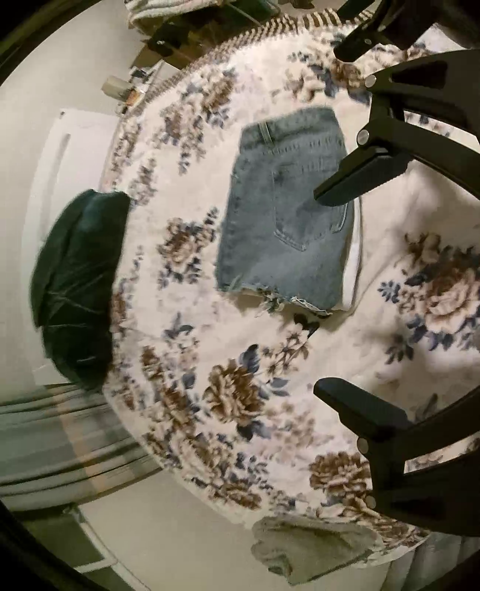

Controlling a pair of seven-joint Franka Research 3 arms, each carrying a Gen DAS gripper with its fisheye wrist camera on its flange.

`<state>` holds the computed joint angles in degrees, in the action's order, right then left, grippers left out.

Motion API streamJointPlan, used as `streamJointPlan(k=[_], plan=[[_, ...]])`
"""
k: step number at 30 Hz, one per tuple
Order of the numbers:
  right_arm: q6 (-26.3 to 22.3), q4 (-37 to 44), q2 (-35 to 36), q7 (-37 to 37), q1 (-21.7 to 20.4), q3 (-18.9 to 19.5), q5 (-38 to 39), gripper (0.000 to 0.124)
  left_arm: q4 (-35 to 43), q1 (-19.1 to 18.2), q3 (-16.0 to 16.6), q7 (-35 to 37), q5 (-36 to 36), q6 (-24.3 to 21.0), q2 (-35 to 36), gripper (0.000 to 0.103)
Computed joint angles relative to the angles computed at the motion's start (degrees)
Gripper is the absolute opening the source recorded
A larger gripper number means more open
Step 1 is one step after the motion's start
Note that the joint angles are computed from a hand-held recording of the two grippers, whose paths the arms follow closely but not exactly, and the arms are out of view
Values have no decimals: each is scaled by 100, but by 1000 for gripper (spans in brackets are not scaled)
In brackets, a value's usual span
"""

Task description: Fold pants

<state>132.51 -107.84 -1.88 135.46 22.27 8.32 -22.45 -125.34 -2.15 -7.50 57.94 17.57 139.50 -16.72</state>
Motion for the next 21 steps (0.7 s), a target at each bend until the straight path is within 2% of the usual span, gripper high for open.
streamJointPlan(k=[5, 11, 15, 21], plan=[[-347, -250, -926, -158, -54, 145, 231, 103, -84, -143, -137, -8, 6, -579, -895, 95], [-1106, -268, -2119, -527, -267, 508, 441, 103, 80, -425, -251, 16, -186, -1500, -1840, 95], [-1774, 38, -2835, -876, -426, 741, 607, 103, 422, -577, -402, -5, -202, -2129, -2294, 95], [-2731, 936, -3377, -1376, -722, 1079, 869, 103, 1120, -791, -603, -8, -212, -2927, -2658, 95]])
